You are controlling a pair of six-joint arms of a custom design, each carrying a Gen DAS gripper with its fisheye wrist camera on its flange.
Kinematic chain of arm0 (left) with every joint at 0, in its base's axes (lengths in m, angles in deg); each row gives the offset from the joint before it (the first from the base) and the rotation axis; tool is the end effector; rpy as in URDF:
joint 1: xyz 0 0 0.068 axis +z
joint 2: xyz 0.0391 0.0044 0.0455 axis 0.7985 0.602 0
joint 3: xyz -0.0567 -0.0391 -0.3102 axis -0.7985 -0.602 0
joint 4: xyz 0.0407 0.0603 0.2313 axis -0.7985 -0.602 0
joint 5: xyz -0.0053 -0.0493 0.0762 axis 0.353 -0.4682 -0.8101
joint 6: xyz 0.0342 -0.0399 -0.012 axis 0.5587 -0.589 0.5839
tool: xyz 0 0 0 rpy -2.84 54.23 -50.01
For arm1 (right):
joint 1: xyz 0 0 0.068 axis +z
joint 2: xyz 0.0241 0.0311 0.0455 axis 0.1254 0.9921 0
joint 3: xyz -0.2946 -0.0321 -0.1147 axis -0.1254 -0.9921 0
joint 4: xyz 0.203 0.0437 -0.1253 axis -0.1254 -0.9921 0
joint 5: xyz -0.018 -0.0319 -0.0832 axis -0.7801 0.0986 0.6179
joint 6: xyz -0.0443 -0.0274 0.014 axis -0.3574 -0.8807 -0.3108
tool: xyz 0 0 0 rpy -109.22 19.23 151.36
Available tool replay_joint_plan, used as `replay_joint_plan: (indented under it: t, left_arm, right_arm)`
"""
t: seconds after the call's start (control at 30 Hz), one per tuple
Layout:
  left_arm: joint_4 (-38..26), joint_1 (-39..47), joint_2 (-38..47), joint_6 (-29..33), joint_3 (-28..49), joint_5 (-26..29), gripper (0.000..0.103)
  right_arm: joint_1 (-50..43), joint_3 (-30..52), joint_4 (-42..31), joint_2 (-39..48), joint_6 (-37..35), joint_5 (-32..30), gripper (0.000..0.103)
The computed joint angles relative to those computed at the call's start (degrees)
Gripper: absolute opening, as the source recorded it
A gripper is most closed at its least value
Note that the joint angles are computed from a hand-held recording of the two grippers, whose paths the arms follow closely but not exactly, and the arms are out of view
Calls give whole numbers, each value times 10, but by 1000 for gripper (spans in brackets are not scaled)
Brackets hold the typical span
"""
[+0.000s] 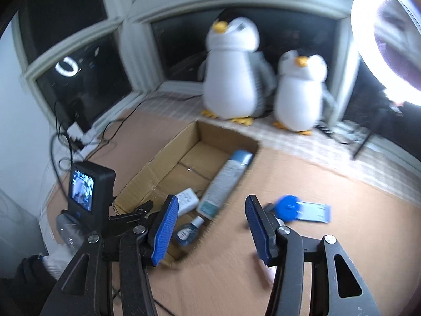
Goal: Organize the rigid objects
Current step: 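Open the right gripper over the box to drop the charger adapter, then reach the right gripper to the patterned lighter and close on it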
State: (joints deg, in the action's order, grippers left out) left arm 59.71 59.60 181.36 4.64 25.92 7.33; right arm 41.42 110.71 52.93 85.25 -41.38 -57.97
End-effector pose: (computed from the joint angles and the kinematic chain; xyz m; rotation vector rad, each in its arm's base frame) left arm 0.2018 0.0221 0.1283 0.0076 2.6144 0.0327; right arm 0.1545 0.0984 0.2790 -0.2459 2.4274 0.2367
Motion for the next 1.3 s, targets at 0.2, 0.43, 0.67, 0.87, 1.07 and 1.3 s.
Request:
replay_joint_plan:
  t: [0.2, 0.43, 0.67, 0.87, 1.07, 1.3]
  left_arm:
    - [-2, -2, -2, 17, 1, -1, 53]
    - [-12, -8, -5, 16, 6, -9, 54]
    - [-8, -23, -2, -3, 6, -25, 54]
    - [-9, -34, -3, -17, 5, -40, 54]
    - [-15, -45, -3, -27, 9, -56, 54]
    - [-19, -54, -2, -33, 12, -67, 54]
  right_arm:
    - [-1, 30, -130, -115, 40, 31, 49]
    - [-148, -71, -94, -171, -28, -102, 40]
    - [-298, -195, 51, -75, -115, -252, 12]
    - [-343, -242, 198, 84, -156, -298, 10]
    - [-383, -252, 277, 196, -188, -322, 10]
    - [-451, -244, 288, 236, -241, -314, 9]
